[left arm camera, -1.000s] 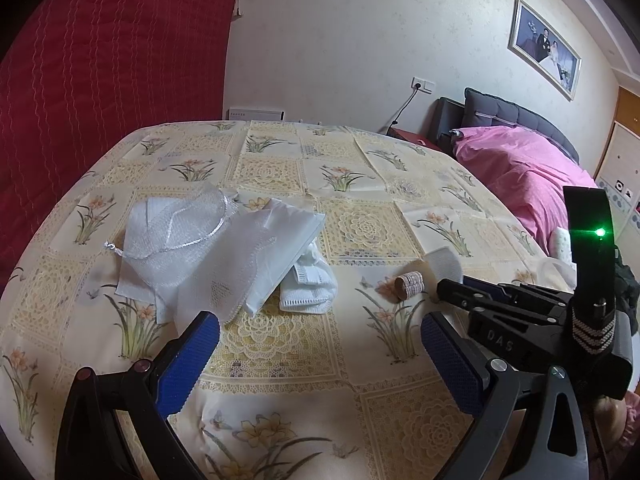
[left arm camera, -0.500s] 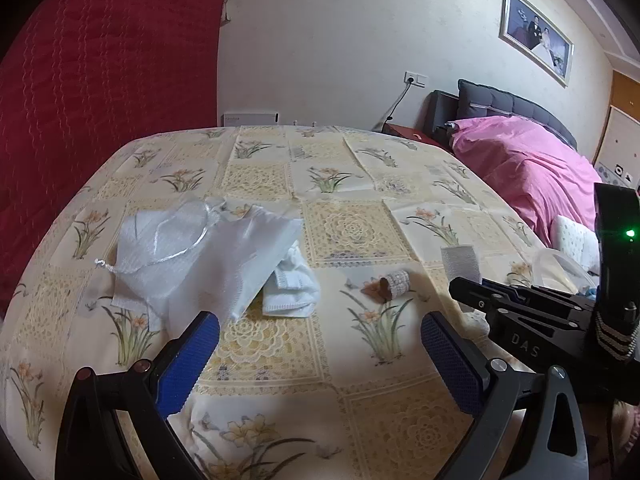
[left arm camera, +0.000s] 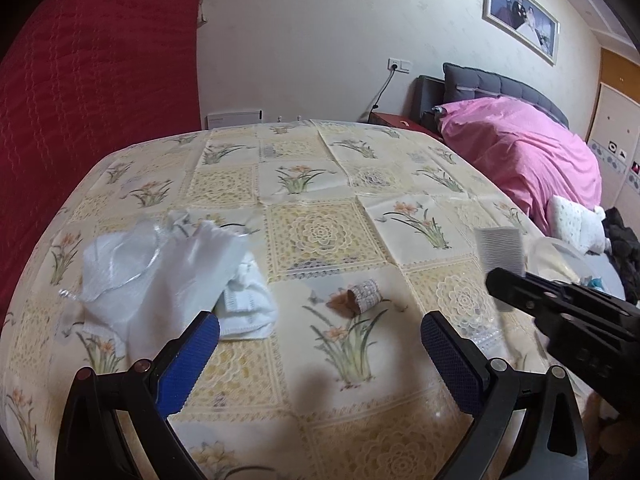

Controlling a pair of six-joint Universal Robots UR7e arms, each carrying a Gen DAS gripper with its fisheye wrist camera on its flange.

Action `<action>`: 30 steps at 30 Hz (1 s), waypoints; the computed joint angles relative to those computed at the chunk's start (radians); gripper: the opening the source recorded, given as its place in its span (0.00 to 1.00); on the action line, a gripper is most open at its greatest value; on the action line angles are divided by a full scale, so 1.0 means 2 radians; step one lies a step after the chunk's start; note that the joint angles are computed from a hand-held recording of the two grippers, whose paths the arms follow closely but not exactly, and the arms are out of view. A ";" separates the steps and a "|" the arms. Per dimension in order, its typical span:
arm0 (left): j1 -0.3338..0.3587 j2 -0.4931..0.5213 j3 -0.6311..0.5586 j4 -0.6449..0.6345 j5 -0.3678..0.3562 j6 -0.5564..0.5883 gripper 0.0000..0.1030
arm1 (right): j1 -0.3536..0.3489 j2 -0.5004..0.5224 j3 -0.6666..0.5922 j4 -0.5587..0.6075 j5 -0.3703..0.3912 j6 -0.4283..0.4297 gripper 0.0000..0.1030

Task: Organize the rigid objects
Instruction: 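Lift the white cloth square with the right gripper while the left gripper grasps the cork roll, then carry the white cloth into the clear bowl and release it while the left gripper lifts the cork roll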

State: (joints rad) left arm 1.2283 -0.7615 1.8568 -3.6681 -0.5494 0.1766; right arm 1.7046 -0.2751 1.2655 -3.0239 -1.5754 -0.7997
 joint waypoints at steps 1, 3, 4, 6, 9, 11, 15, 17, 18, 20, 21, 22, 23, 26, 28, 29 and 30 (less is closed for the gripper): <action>0.000 0.003 -0.004 0.001 0.000 0.003 1.00 | -0.001 -0.002 0.002 -0.002 0.002 0.000 0.13; 0.001 0.010 -0.016 0.003 0.003 0.013 1.00 | -0.003 -0.006 0.006 -0.005 0.005 0.001 0.13; 0.001 0.012 -0.020 0.005 0.004 0.016 0.99 | -0.004 -0.008 0.008 -0.006 0.007 0.002 0.13; 0.002 0.020 -0.032 0.009 0.006 0.027 0.98 | -0.006 -0.012 0.012 -0.009 0.009 0.002 0.13; 0.003 0.026 -0.046 0.024 0.004 0.032 0.92 | -0.009 -0.016 0.018 -0.018 0.012 0.003 0.13; 0.006 0.025 -0.051 0.045 -0.005 0.022 0.84 | -0.011 -0.019 0.022 -0.024 0.014 0.002 0.13; 0.013 0.023 -0.058 0.082 -0.024 -0.002 0.70 | -0.014 -0.026 0.031 -0.036 0.018 -0.001 0.13; 0.015 0.023 -0.061 0.090 -0.028 -0.006 0.63 | -0.015 -0.028 0.034 -0.040 0.020 0.000 0.13; 0.017 0.023 -0.062 0.095 -0.030 -0.009 0.61 | -0.016 -0.029 0.034 -0.042 0.020 0.000 0.13; 0.019 0.022 -0.062 0.102 -0.034 -0.014 0.53 | -0.017 -0.030 0.035 -0.043 0.022 0.002 0.13; 0.020 0.022 -0.062 0.106 -0.036 -0.018 0.52 | -0.018 -0.031 0.036 -0.044 0.022 0.002 0.13; 0.020 0.021 -0.061 0.109 -0.037 -0.022 0.49 | -0.019 -0.032 0.037 -0.045 0.022 0.003 0.13; 0.021 0.020 -0.062 0.114 -0.039 -0.027 0.45 | -0.020 -0.032 0.037 -0.046 0.022 0.004 0.13; 0.024 0.016 -0.060 0.129 -0.045 -0.046 0.29 | -0.022 -0.034 0.039 -0.048 0.021 0.005 0.13; 0.023 0.017 -0.059 0.126 -0.043 -0.045 0.27 | -0.022 -0.035 0.041 -0.051 0.021 0.006 0.13; 0.023 0.016 -0.059 0.125 -0.044 -0.045 0.26 | -0.023 -0.036 0.042 -0.052 0.020 0.006 0.13; 0.023 0.016 -0.058 0.125 -0.045 -0.045 0.26 | -0.023 -0.037 0.043 -0.054 0.020 0.006 0.13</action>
